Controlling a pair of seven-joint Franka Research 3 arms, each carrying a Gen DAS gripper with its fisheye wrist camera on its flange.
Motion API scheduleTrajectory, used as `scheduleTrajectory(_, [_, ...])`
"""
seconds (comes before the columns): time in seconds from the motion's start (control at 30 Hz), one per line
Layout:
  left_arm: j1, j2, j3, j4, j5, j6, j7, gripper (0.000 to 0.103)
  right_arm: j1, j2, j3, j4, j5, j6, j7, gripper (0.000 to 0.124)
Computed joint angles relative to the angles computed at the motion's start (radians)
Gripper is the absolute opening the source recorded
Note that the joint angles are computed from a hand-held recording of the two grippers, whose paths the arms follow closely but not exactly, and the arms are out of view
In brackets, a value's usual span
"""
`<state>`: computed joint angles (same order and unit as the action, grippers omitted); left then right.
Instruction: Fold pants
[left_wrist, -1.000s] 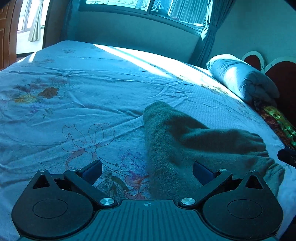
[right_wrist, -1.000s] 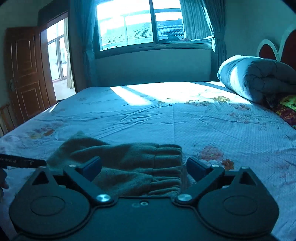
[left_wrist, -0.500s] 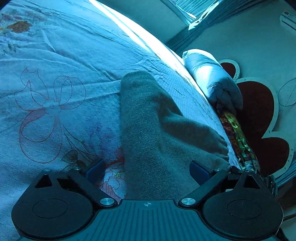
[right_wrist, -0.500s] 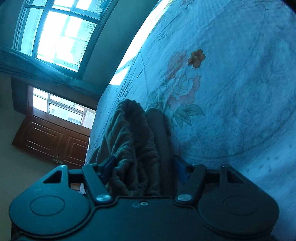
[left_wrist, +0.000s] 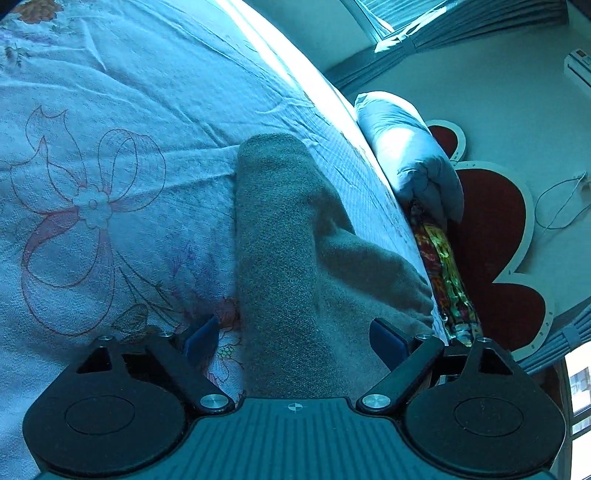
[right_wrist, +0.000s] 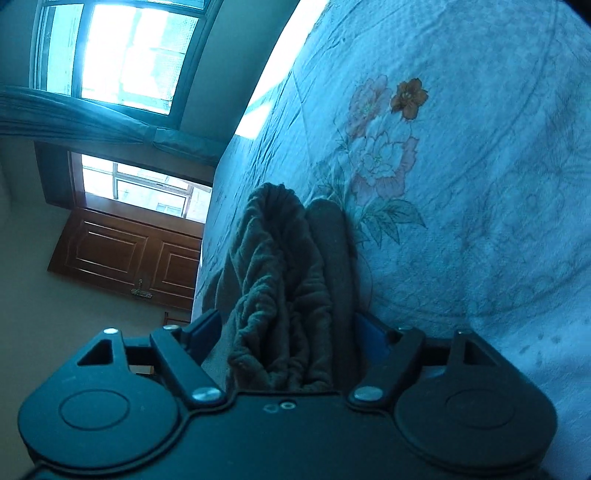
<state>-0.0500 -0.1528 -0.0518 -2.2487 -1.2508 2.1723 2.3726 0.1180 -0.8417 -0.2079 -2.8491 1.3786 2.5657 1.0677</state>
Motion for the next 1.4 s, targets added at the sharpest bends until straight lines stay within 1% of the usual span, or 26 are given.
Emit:
scheduleTrajectory(0.07, [0.004, 0.01, 0.004, 0.007, -0.003, -0.013, 0.0, 0.085, 0.014, 0.005, -0.005, 0.007, -0.041, -0.004, 0.0, 0.078])
scheduleTrajectory(0.17, [0.006, 0.023, 0.001, 0.014, -0.022, -0.019, 0.006, 0.085, 0.152, 0.037, -0.077, 0.032, -0.075, 0.09, 0.003, 0.078])
scheduleTrajectory(0.2, [0.005, 0.029, -0.003, 0.017, -0.029, -0.013, 0.004, 0.085, 0.151, 0.062, -0.058, 0.046, -0.047, 0.099, -0.017, 0.072])
scheduleTrajectory(0.23, [0.005, 0.031, -0.006, 0.018, -0.038, -0.01, 0.008, 0.085, 0.15, 0.088, -0.044, 0.06, -0.038, 0.105, -0.02, 0.048])
scheduleTrajectory(0.27, [0.003, 0.032, -0.01, 0.018, -0.047, -0.003, 0.01, 0.08, 0.17, 0.108, -0.053, 0.07, 0.002, 0.113, -0.047, 0.044])
scheduleTrajectory(0.3, [0.002, 0.038, -0.013, 0.021, -0.046, -0.003, 0.005, 0.065, 0.169, 0.114, -0.053, 0.071, 0.071, 0.113, -0.099, 0.042])
scheduleTrajectory(0.33, [0.003, 0.054, -0.016, 0.03, -0.031, -0.016, -0.03, 0.035, 0.148, 0.112, -0.038, 0.068, 0.102, 0.105, -0.117, 0.039])
scheduleTrajectory(0.4, [0.003, 0.052, -0.02, 0.012, -0.079, -0.008, 0.006, 0.035, 0.175, 0.083, -0.048, 0.055, 0.067, 0.137, -0.109, 0.037])
scheduleTrajectory(0.43, [0.004, 0.046, -0.02, 0.002, -0.1, -0.006, 0.019, 0.034, 0.16, 0.071, -0.033, 0.052, 0.057, 0.127, -0.105, 0.035])
scheduleTrajectory(0.53, [0.015, 0.032, -0.001, -0.03, -0.212, -0.067, 0.08, 0.027, 0.173, 0.039, -0.038, 0.064, 0.05, 0.118, -0.121, 0.034])
scheduleTrajectory(0.6, [0.025, 0.019, 0.008, -0.035, -0.252, -0.105, 0.107, 0.025, 0.097, 0.063, 0.026, 0.107, 0.079, 0.047, -0.152, 0.034])
scheduleTrajectory(0.63, [0.029, 0.015, 0.011, -0.031, -0.267, -0.119, 0.112, 0.025, 0.088, 0.087, 0.036, 0.141, 0.088, 0.022, -0.172, 0.034])
scheduleTrajectory(0.8, [0.051, 0.049, 0.015, 0.068, -0.293, -0.108, 0.107, 0.025, 0.11, 0.291, 0.015, 0.372, 0.115, -0.069, -0.264, 0.034])
scheduleTrajectory(0.9, [0.073, 0.138, 0.01, 0.214, -0.277, -0.081, 0.083, 0.025, 0.095, 0.461, 0.008, 0.537, 0.152, -0.139, -0.287, 0.034])
scheduleTrajectory(1.0, [0.098, 0.249, -0.013, 0.369, -0.224, -0.062, 0.051, 0.025, -0.005, 0.606, 0.081, 0.665, 0.176, -0.19, -0.286, 0.034])
scheduleTrajectory(1.07, [0.114, 0.349, -0.034, 0.484, -0.151, -0.056, -0.004, 0.025, 0.031, 0.689, 0.033, 0.718, 0.151, -0.2, -0.278, 0.041])
scheduleTrajectory(1.1, [0.112, 0.395, -0.044, 0.526, -0.091, -0.027, -0.038, 0.026, 0.048, 0.712, 0.029, 0.726, 0.101, -0.147, -0.22, 0.047])
scheduleTrajectory(1.13, [0.077, 0.43, -0.036, 0.554, 0.038, 0.056, -0.109, 0.041, 0.037, 0.753, 0.059, 0.726, -0.02, -0.037, -0.104, 0.076])
scheduleTrajectory(1.17, [0.053, 0.448, -0.035, 0.548, 0.13, 0.138, -0.144, 0.061, 0.003, 0.775, 0.115, 0.703, -0.092, 0.065, -0.059, 0.077])
scheduleTrajectory(1.2, [0.064, 0.449, -0.06, 0.537, 0.152, 0.165, -0.108, 0.062, 0.0, 0.765, 0.135, 0.683, -0.093, 0.112, -0.084, 0.079])
scheduleTrajectory(1.23, [0.079, 0.431, -0.084, 0.503, 0.104, 0.201, -0.026, 0.062, 0.008, 0.752, 0.121, 0.669, -0.024, 0.104, -0.179, 0.081])
scheduleTrajectory(1.27, [0.088, 0.418, -0.099, 0.485, 0.099, 0.222, -0.012, 0.062, 0.013, 0.735, 0.116, 0.647, 0.037, 0.106, -0.253, 0.081])
scheduleTrajectory(1.3, [0.097, 0.394, -0.113, 0.458, 0.083, 0.248, -0.01, 0.063, 0.053, 0.715, 0.083, 0.631, 0.042, 0.122, -0.263, 0.082])
scheduleTrajectory(1.33, [0.109, 0.369, -0.129, 0.43, 0.053, 0.277, 0.016, 0.068, 0.084, 0.69, 0.06, 0.614, 0.077, 0.144, -0.306, 0.085])
scheduleTrajectory(1.37, [0.112, 0.337, -0.14, 0.395, 0.025, 0.326, 0.054, 0.076, 0.08, 0.666, 0.072, 0.602, 0.145, 0.166, -0.38, 0.088])
scheduleTrajectory(1.4, [0.104, 0.308, -0.145, 0.368, 0.021, 0.379, 0.08, 0.079, 0.043, 0.646, 0.113, 0.594, 0.207, 0.171, -0.443, 0.09])
